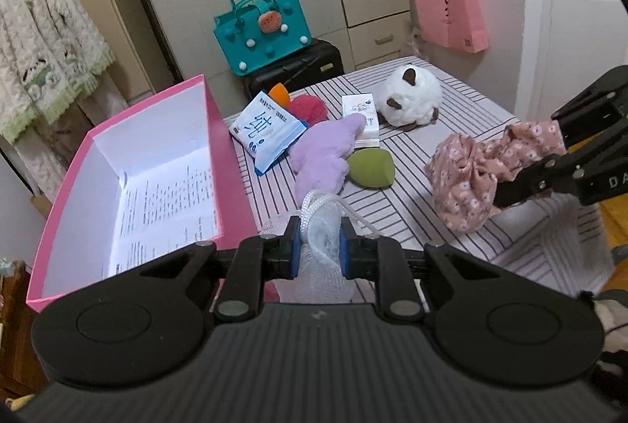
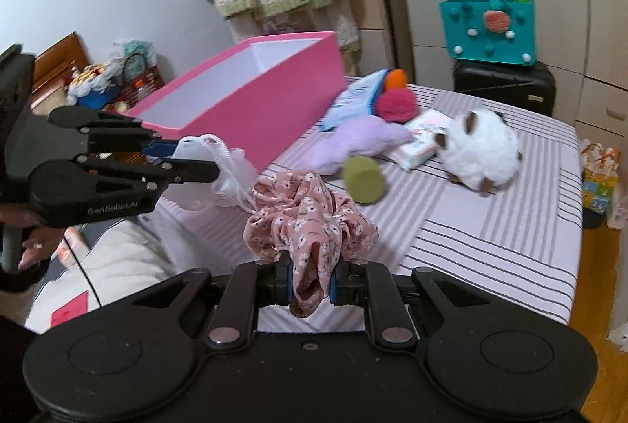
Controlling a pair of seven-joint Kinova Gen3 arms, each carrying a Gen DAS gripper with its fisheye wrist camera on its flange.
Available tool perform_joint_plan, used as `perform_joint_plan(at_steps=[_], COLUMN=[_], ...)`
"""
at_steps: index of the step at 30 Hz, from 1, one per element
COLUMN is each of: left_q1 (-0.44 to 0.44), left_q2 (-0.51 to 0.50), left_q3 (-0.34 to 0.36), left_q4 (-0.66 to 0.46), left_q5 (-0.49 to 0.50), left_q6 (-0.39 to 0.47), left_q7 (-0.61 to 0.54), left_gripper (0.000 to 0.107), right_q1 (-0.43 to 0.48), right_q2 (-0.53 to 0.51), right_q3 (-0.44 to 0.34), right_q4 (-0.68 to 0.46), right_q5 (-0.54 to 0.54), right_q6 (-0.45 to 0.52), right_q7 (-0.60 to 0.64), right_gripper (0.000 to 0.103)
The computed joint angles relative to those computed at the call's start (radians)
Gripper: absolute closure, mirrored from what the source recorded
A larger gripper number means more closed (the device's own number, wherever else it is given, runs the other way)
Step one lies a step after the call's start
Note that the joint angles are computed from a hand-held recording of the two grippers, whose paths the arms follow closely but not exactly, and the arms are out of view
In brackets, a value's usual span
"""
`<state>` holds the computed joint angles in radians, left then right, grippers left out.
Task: Organize soft objects
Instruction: 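Lift the pink scrunchie with the right gripper while the left gripper grasps the white bath puff, then carry the scrunchie into the pink box and open the right gripper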
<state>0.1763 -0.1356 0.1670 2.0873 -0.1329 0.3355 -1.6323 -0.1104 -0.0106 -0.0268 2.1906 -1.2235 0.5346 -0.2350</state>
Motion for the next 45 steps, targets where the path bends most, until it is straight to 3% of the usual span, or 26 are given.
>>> perform_joint_plan(at_steps=[3, 9, 15, 18, 20, 24, 27, 30, 33, 37, 39, 42, 45], left_q1=[0.103, 0.237, 0.235, 0.158, 0.067, -0.003, -0.056, -0.107, -0.144, -0.015, -0.009, -0.112, -0.180], left_q2=[-0.030, -0.062, -0.074, -0.066, -0.050, -0.001, 0.041, 0.091, 0.150, 0.246, 0.300, 0.373, 0.436], left_q3=[-0.139, -0.362, -0.469, -0.459, -0.413, -0.402, -0.364, -0.314, -0.276, -0.390, -0.397, -0.288, -0.202], left_q4=[-0.026, -0.089, -0.120, -0.124, -0.125, -0.158, -0.191, -0.243, -0.310, -0.397, -0.452, -0.543, -0.621], left_q5=[0.086, 0.279, 0.507, 0.629, 0.709, 0.784, 0.768, 0.710, 0.633, 0.479, 0.416, 0.340, 0.267], left_q6=[0.059, 0.158, 0.192, 0.193, 0.184, 0.175, 0.139, 0.116, 0.126, 0.109, 0.137, 0.219, 0.279], left_q7=[-0.122, -0.366, -0.609, -0.726, -0.797, -0.842, -0.805, -0.741, -0.660, -0.498, -0.416, -0.312, -0.231], left_gripper=[0.090, 0.090, 0.092, 0.093, 0.093, 0.094, 0.094, 0.094, 0.094, 0.094, 0.094, 0.094, 0.094], right_q1=[-0.014, -0.054, -0.083, -0.087, -0.084, -0.070, -0.029, 0.008, -0.095, -0.221, -0.282, -0.338, -0.329], right_q2=[-0.014, -0.013, 0.013, 0.039, 0.065, 0.124, 0.170, 0.234, 0.303, 0.408, 0.457, 0.541, 0.626], right_q3=[-0.009, -0.027, -0.047, -0.056, -0.067, -0.098, -0.163, -0.244, -0.172, -0.073, -0.019, 0.031, -0.012], right_q4=[-0.039, -0.107, -0.202, -0.253, -0.286, -0.357, -0.418, -0.515, -0.628, -0.794, -0.873, -1.012, -1.151], right_q5=[0.083, 0.128, 0.155, 0.155, 0.147, 0.133, 0.156, 0.273, 0.395, 0.557, 0.639, 0.761, 0.882], right_q6=[0.034, 0.048, 0.039, 0.042, 0.043, 0.042, 0.034, 0.026, 0.032, 0.077, 0.101, 0.181, 0.269], right_q7=[-0.083, -0.142, -0.162, -0.155, -0.146, -0.126, -0.132, -0.210, -0.296, -0.387, -0.431, -0.504, -0.566], right_gripper=[0.085, 0.085, 0.084, 0.084, 0.084, 0.084, 0.084, 0.084, 0.084, 0.084, 0.084, 0.084, 0.084])
